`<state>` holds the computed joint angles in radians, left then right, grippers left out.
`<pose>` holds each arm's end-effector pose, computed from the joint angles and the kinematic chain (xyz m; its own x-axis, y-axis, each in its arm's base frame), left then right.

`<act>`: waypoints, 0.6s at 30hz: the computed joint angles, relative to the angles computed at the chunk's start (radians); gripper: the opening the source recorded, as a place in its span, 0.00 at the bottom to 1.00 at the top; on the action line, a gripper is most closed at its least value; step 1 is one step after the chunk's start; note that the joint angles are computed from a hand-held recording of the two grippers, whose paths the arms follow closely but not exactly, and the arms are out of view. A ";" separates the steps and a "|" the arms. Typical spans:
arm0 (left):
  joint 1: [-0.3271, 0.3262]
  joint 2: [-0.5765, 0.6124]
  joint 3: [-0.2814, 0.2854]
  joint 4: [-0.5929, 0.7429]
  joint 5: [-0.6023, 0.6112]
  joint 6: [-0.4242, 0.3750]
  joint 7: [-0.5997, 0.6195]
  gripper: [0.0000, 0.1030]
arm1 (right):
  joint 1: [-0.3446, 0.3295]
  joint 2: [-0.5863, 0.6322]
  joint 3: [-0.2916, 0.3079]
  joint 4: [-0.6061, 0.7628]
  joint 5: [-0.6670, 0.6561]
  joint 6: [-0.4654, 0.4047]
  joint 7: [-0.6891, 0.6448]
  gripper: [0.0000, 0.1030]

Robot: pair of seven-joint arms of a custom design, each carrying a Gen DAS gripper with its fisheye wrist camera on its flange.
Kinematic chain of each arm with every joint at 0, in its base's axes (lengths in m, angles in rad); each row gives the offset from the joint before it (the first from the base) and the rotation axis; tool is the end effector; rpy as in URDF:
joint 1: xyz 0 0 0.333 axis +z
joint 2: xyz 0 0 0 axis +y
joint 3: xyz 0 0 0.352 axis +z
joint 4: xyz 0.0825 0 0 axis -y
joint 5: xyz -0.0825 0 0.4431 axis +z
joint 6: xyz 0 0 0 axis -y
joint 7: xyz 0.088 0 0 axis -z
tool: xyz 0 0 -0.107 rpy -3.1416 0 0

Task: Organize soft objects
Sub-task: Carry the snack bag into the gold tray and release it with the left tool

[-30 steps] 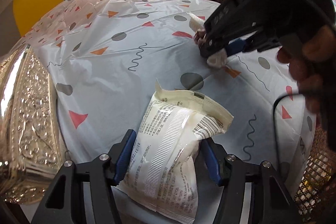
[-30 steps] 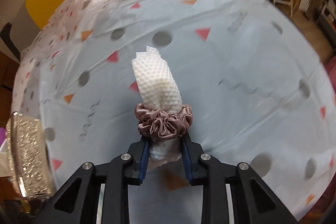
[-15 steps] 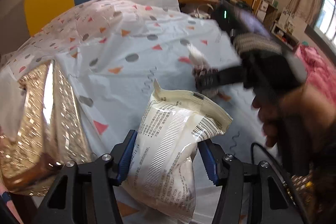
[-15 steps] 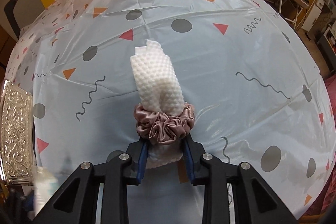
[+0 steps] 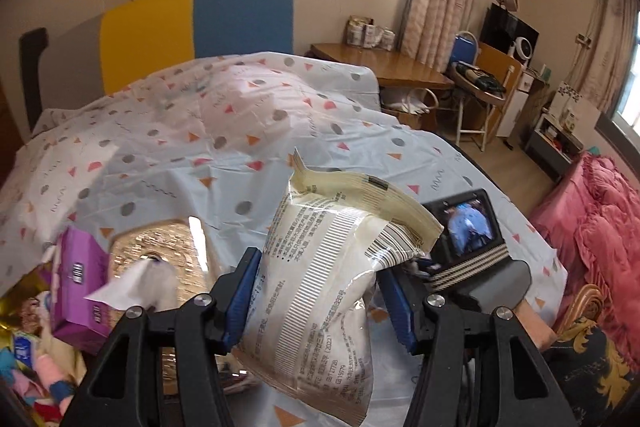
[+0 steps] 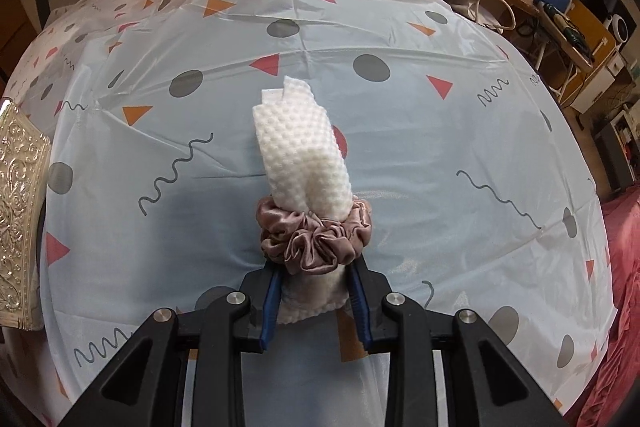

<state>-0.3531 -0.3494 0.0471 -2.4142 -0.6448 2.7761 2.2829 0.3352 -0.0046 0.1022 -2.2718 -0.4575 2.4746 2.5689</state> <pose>0.5031 -0.1296 0.5225 -0.5056 -0.8572 0.0976 -0.6338 0.2922 -0.7162 0.5264 0.2476 0.3776 -0.2370 -0.9695 0.0630 -0.9103 0.1989 -0.3630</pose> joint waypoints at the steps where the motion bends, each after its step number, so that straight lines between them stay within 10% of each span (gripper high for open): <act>1: 0.008 -0.001 0.002 0.003 0.005 0.005 -0.003 0.57 | -0.001 0.000 -0.001 -0.002 0.003 0.004 -0.001 0.29; 18: 0.179 0.009 0.127 0.007 0.025 0.111 -0.046 0.57 | 0.024 0.019 0.002 0.029 -0.084 -0.050 -0.008 0.28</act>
